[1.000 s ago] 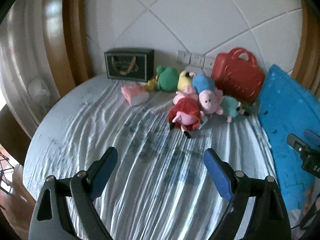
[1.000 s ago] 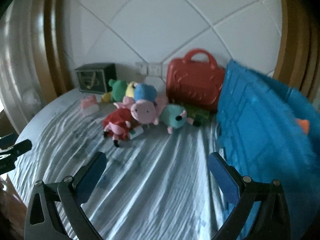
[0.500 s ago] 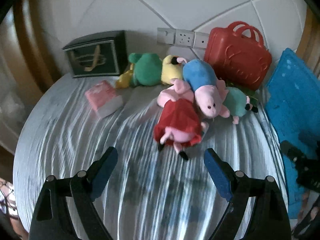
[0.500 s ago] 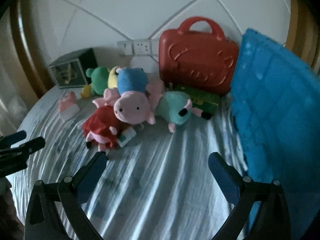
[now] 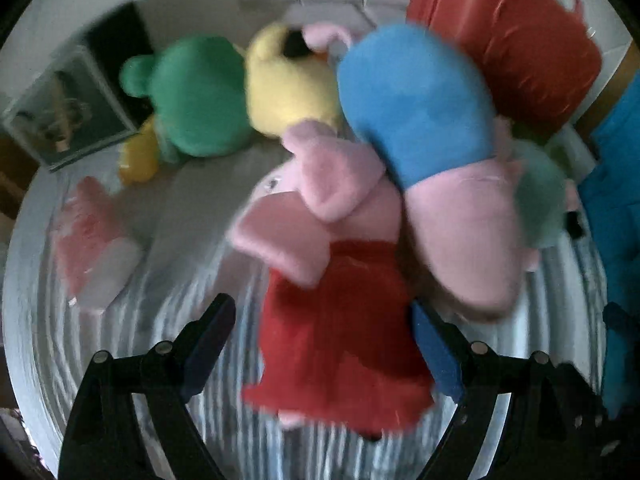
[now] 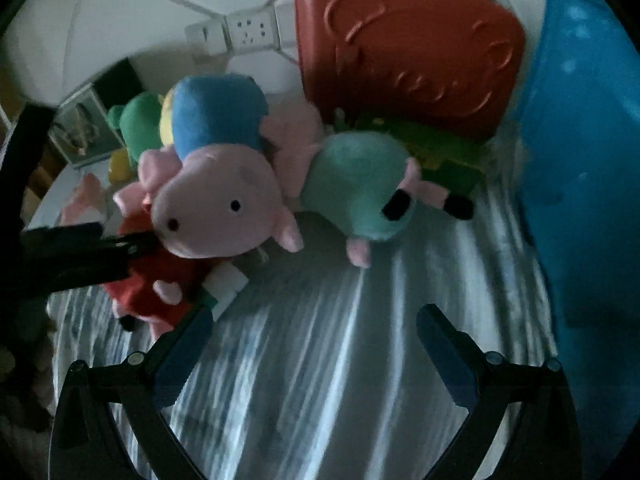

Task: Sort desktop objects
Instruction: 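Grasp the red-dress pink pig plush with the left tool while the right tool grasps the white bottle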

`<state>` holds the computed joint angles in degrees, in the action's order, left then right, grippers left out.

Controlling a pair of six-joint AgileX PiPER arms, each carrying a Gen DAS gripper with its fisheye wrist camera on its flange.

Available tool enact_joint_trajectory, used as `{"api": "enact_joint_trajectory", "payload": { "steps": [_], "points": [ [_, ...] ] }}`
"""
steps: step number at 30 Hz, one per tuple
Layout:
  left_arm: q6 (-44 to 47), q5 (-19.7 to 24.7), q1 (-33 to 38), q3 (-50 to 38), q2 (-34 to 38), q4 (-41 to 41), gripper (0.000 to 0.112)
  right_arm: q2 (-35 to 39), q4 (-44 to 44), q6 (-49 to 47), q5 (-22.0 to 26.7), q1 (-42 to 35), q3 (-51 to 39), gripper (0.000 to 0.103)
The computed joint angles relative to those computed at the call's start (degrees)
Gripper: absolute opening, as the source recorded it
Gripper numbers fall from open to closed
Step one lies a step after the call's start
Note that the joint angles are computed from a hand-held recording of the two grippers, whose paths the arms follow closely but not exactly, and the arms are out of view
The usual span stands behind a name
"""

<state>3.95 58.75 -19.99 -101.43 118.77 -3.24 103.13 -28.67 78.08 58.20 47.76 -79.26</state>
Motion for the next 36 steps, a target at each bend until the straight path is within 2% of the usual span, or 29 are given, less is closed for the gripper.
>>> {"api": "enact_joint_trajectory", "payload": {
  "steps": [1, 2, 3, 5, 11, 14, 15, 16, 18, 21, 29, 30, 31, 32, 34, 36],
  "points": [
    [1.34, 0.31, 0.21, -1.03, 1.36, -1.26, 0.087, 0.89, 0.76, -0.76, -1.09, -0.69, -0.18, 0.103],
    [2.69, 0.23, 0.56, -1.15, 2.01, -2.59, 0.078, 1.73, 1.53, -1.56, -1.86, -1.2, -0.5, 0.103],
    [4.04, -0.12, 1.1, -0.34, 1.87, -4.27, 0.074, 2.37, 2.14, -2.3, -2.32, -1.47, -0.82, 0.103],
    [5.68, -4.0, 1.85, 5.73, -2.09, -5.1, 0.069, 3.65, 3.1, -3.96, -2.9, -1.49, -1.77, 0.103],
    [10.4, -7.61, 7.22, 22.32, -14.81, -8.71, 0.066, 6.8, 5.29, -6.21, -4.21, -0.24, -4.73, 0.103],
    [9.91, -9.55, 8.55, 27.18, -19.66, -6.62, 0.065, 8.44, 6.84, -6.72, -5.99, 0.07, -5.84, 0.103],
    [9.15, -10.49, 8.47, 27.91, -20.34, -5.45, 0.065, 9.05, 6.92, -6.42, -6.39, 0.3, -6.39, 0.099],
    [8.41, -11.22, 8.49, 27.95, -20.42, -4.69, 0.065, 9.81, 6.98, -6.17, -6.11, 0.53, -7.35, 0.088],
    [7.96, -11.66, 8.75, 26.83, -19.4, -4.96, 0.065, 10.89, 7.02, -5.12, -6.28, 0.73, -8.68, 0.077],
    [7.53, -12.74, 8.88, 25.8, -18.12, -5.19, 0.065, 11.69, 9.26, -5.33, -8.27, -0.76, -8.99, 0.077],
    [13.82, -11.85, 9.12, 21.69, -12.69, -11.83, 0.065, 17.37, 14.36, -10.08, -9.71, -3.97, -13.47, 0.075],
    [13.85, -12.12, 8.85, 21.65, -12.52, -11.9, 0.065, 18.07, 15.45, -11.13, -10.55, -4.43, -13.59, 0.069],
    [14.45, -12.32, 9.0, 21.42, -11.99, -12.42, 0.065, 18.42, 17.15, -12.44, -12.14, -5.05, -13.05, 0.058],
    [14.99, -12.52, 9.09, 21.46, -11.73, -12.99, 0.065, 18.66, 17.61, -12.67, -12.53, -5.23, -12.84, 0.054],
    [14.76, -12.75, 8.52, 21.4, -11.48, -13.05, 0.065, 19.07, 15.29, -11.81, -11.13, -4.81, -13.39, 0.049],
    [14.44, -13.1, 8.16, 21.83, -11.95, -12.76, 0.06, 18.53, 15.31, -11.81, -11.59, -4.9, -12.25, 0.049]
  ]
}}
